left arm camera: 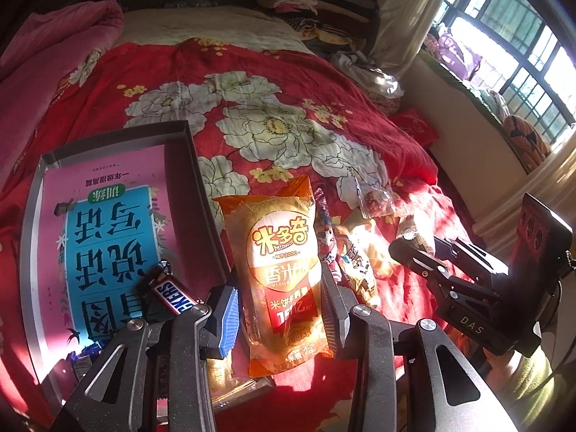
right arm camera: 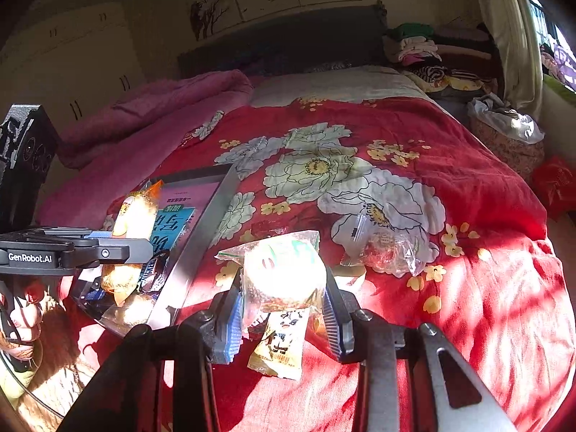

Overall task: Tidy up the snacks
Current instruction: 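Carry the orange bag and clear bag over the metal tray with both tools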

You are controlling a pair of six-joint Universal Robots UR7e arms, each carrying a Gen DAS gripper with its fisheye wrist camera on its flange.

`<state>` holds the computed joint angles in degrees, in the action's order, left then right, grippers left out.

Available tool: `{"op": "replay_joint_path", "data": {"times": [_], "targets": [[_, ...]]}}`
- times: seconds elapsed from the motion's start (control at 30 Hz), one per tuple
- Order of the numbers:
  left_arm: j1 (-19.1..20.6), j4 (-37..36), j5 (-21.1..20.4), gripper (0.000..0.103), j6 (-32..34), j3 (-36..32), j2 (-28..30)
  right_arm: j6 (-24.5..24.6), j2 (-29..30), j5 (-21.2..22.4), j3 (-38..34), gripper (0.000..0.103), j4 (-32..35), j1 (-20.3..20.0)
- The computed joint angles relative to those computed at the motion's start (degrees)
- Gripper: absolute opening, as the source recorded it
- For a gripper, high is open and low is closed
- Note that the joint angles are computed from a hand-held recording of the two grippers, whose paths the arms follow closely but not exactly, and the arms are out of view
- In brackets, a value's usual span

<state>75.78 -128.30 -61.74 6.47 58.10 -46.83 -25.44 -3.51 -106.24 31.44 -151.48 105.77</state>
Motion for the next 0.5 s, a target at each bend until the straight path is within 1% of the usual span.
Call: {"op": "replay_joint_path", "data": {"times": [0.3, 0.37, 0.5], "targets": [[-0.3, -0.9, 0.0, 0.04, 0.6, 0.8, -0.7, 0.8, -0.3, 0.7, -0.1, 0.038, -0.4, 0.6], [-0.4, -1.2, -0.1, 0.04, 0.7, 1.0, -1.0, 1.3, -0.3, 0.6, -0.1, 0.038, -0.5, 0.8], [-0.5, -1.4, -0.3, 0.04, 0.8, 1.3, -1.3, 0.6, -0.5, -0.1, 0.1, 0.038, -1.7, 1.3]]}}
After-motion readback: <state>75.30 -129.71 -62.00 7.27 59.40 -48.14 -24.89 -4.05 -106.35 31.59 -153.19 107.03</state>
